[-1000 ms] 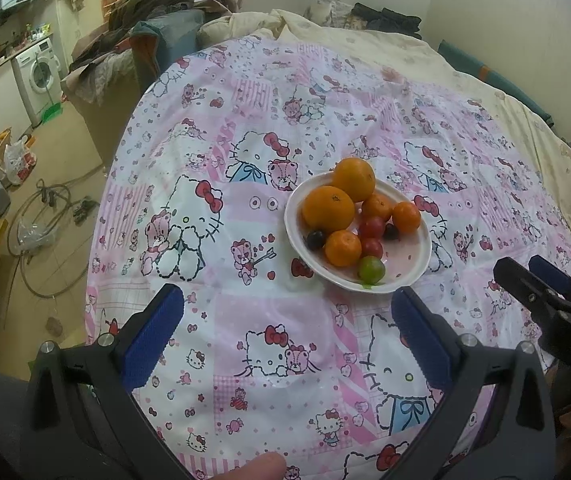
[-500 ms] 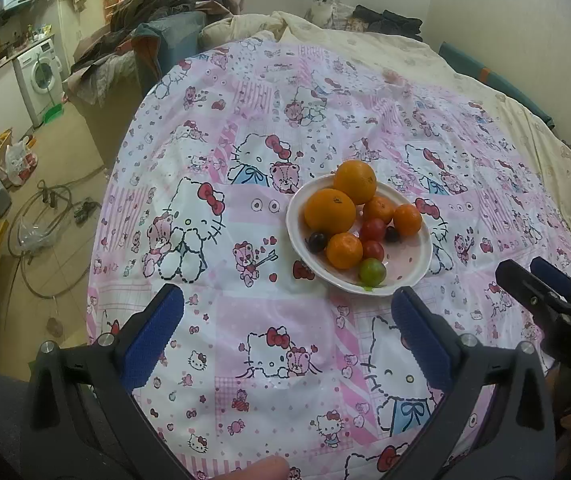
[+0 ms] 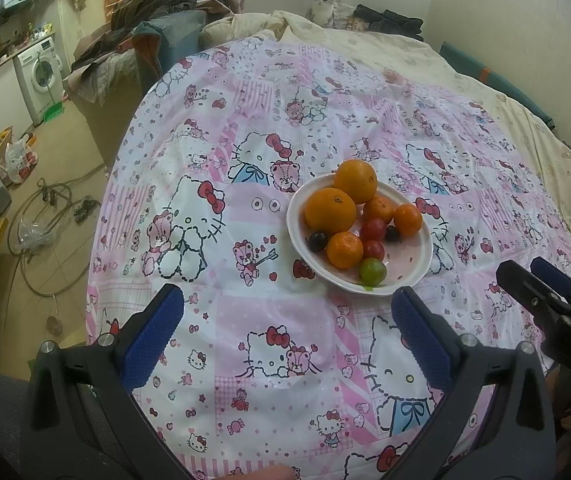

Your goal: Organize fruits

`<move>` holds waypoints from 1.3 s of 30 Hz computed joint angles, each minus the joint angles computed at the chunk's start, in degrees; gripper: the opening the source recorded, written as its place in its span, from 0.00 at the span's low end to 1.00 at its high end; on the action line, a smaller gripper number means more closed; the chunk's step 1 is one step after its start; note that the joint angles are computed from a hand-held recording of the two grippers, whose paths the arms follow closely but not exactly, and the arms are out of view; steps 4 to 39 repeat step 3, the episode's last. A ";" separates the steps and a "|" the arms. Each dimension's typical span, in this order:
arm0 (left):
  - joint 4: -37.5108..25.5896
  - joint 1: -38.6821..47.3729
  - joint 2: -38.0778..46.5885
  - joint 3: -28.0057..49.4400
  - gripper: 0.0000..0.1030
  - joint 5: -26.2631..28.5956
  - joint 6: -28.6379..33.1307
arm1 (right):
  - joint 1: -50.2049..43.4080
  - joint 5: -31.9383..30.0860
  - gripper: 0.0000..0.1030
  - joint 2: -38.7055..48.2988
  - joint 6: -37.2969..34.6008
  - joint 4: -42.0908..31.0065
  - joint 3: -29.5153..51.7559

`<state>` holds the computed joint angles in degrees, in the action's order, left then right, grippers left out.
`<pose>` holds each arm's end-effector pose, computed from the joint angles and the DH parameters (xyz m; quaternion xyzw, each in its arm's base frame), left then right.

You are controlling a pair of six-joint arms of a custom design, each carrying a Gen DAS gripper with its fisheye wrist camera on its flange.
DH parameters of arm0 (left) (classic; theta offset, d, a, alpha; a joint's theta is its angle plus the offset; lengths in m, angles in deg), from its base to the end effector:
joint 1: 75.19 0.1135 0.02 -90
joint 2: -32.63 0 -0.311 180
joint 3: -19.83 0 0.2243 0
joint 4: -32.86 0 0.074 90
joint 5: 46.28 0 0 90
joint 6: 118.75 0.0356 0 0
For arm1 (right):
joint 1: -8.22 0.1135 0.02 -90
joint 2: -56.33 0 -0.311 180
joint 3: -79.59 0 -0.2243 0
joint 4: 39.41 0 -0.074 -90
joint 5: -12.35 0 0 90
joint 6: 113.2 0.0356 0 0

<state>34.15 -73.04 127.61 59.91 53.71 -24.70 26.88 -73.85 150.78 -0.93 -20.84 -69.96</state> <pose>0.2407 0.0029 0.1520 0.0429 0.9458 -0.0658 0.3151 0.2085 0.0679 0.1439 0.0417 0.9239 0.1038 0.3658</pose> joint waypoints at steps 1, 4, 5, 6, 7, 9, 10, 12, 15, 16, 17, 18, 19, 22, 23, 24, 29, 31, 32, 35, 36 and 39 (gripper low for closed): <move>0.00 0.01 0.02 0.01 0.99 -0.04 -0.02 | 0.03 0.05 1.00 0.00 0.01 -0.04 0.02; -0.49 0.15 0.13 0.41 0.99 0.46 -0.14 | 0.08 0.14 1.00 0.05 -0.01 0.05 -0.03; -0.49 0.15 0.13 0.41 0.99 0.46 -0.14 | 0.08 0.14 1.00 0.05 -0.01 0.05 -0.03; -0.49 0.15 0.13 0.41 0.99 0.46 -0.14 | 0.08 0.14 1.00 0.05 -0.01 0.05 -0.03; -0.49 0.15 0.13 0.41 0.99 0.46 -0.14 | 0.08 0.14 1.00 0.05 -0.01 0.05 -0.03; -0.49 0.15 0.13 0.41 0.99 0.46 -0.14 | 0.08 0.14 1.00 0.05 -0.01 0.05 -0.03; -0.49 0.15 0.13 0.41 0.99 0.46 -0.14 | 0.08 0.14 1.00 0.05 -0.01 0.05 -0.03; -0.49 0.15 0.13 0.41 0.99 0.46 -0.14 | 0.08 0.14 1.00 0.05 -0.01 0.05 -0.03; -0.49 0.15 0.13 0.41 0.99 0.46 -0.14 | 0.08 0.14 1.00 0.05 -0.01 0.05 -0.03; -0.49 0.15 0.13 0.41 0.99 0.46 -0.14 | 0.08 0.14 1.00 0.05 -0.01 0.05 -0.03; -0.49 0.15 0.13 0.41 0.99 0.46 -0.14 | 0.08 0.14 1.00 0.05 -0.01 0.05 -0.03; -0.49 0.15 0.13 0.41 0.99 0.46 -0.14 | 0.08 0.14 1.00 0.05 -0.01 0.05 -0.03; -0.49 0.15 0.13 0.41 0.99 0.46 -0.14 | 0.08 0.14 1.00 0.05 -0.01 0.05 -0.03; -0.49 0.15 0.13 0.41 0.99 0.46 -0.14 | 0.08 0.14 1.00 0.05 -0.01 0.05 -0.03; -0.49 0.15 0.13 0.41 0.99 0.46 -0.14 | 0.08 0.14 1.00 0.05 -0.01 0.05 -0.03; -0.49 0.15 0.13 0.41 0.99 0.46 -0.14 | 0.08 0.14 1.00 0.05 -0.01 0.05 -0.03; -0.49 0.15 0.13 0.41 0.99 0.46 -0.14 | 0.08 0.14 1.00 0.05 -0.01 0.05 -0.03; -0.49 0.15 0.13 0.41 0.99 0.46 -0.14 | 0.08 0.14 1.00 0.05 -0.01 0.05 -0.03; -0.49 0.15 0.13 0.41 0.99 0.46 -0.14 | 0.08 0.14 1.00 0.05 -0.01 0.05 -0.03; -0.49 0.15 0.13 0.41 0.99 0.46 -0.14 | 0.08 0.14 1.00 0.05 -0.01 0.05 -0.03; -0.49 0.15 0.13 0.41 0.99 0.46 -0.14 | 0.08 0.14 1.00 0.05 -0.01 0.05 -0.03; -0.49 0.15 0.13 0.41 0.99 0.46 -0.14 | 0.08 0.14 1.00 0.05 -0.01 0.05 -0.03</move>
